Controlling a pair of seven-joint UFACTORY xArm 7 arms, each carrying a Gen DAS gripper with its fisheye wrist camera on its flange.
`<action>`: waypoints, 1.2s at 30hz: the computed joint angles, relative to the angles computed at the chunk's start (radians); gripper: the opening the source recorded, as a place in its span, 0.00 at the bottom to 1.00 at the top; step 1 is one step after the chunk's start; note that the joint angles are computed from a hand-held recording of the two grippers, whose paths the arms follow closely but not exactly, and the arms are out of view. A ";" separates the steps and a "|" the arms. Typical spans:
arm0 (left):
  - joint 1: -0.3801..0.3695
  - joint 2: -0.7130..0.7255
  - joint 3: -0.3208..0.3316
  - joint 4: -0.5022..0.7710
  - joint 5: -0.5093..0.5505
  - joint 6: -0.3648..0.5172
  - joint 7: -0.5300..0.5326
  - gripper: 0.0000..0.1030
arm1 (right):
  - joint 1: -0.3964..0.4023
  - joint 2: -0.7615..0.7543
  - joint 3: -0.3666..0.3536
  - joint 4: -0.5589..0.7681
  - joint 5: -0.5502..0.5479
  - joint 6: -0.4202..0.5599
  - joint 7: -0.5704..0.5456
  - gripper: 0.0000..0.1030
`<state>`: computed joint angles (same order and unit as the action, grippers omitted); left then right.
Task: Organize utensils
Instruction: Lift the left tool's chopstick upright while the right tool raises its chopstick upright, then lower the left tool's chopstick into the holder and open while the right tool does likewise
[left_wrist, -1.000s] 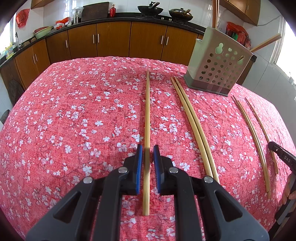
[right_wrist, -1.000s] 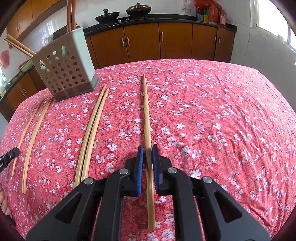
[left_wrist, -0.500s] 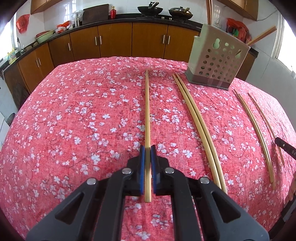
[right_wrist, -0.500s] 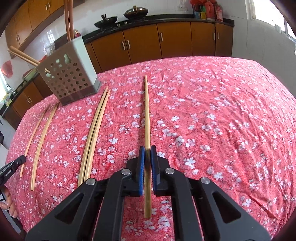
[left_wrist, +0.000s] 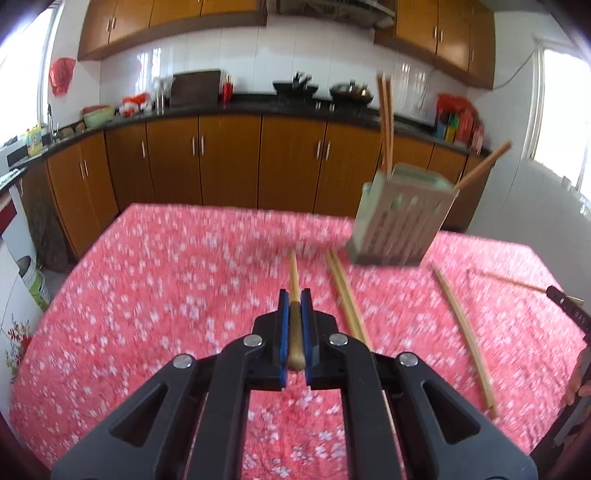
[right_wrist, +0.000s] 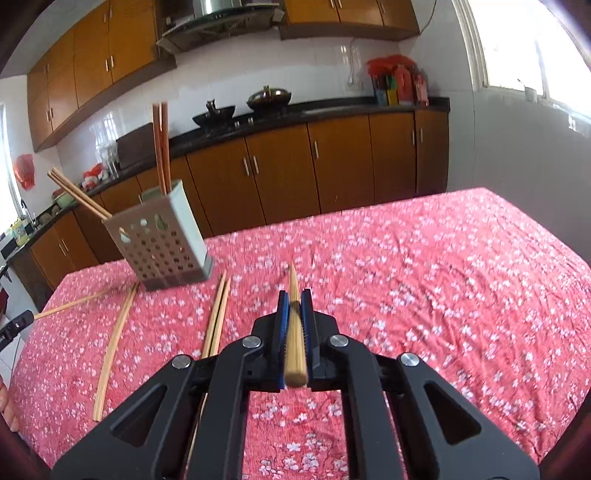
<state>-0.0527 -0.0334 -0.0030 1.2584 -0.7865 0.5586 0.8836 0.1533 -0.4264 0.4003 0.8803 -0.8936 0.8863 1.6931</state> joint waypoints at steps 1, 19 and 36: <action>0.000 -0.002 0.001 0.009 -0.022 0.001 0.008 0.07 | -0.003 -0.002 0.002 0.004 -0.009 0.001 0.003 0.07; -0.001 0.030 -0.019 0.153 -0.118 0.009 0.037 0.07 | -0.025 0.050 0.005 0.139 -0.141 -0.015 -0.021 0.07; -0.034 0.076 -0.059 0.399 -0.347 0.028 0.037 0.07 | -0.015 0.201 -0.039 0.428 -0.447 -0.174 0.050 0.07</action>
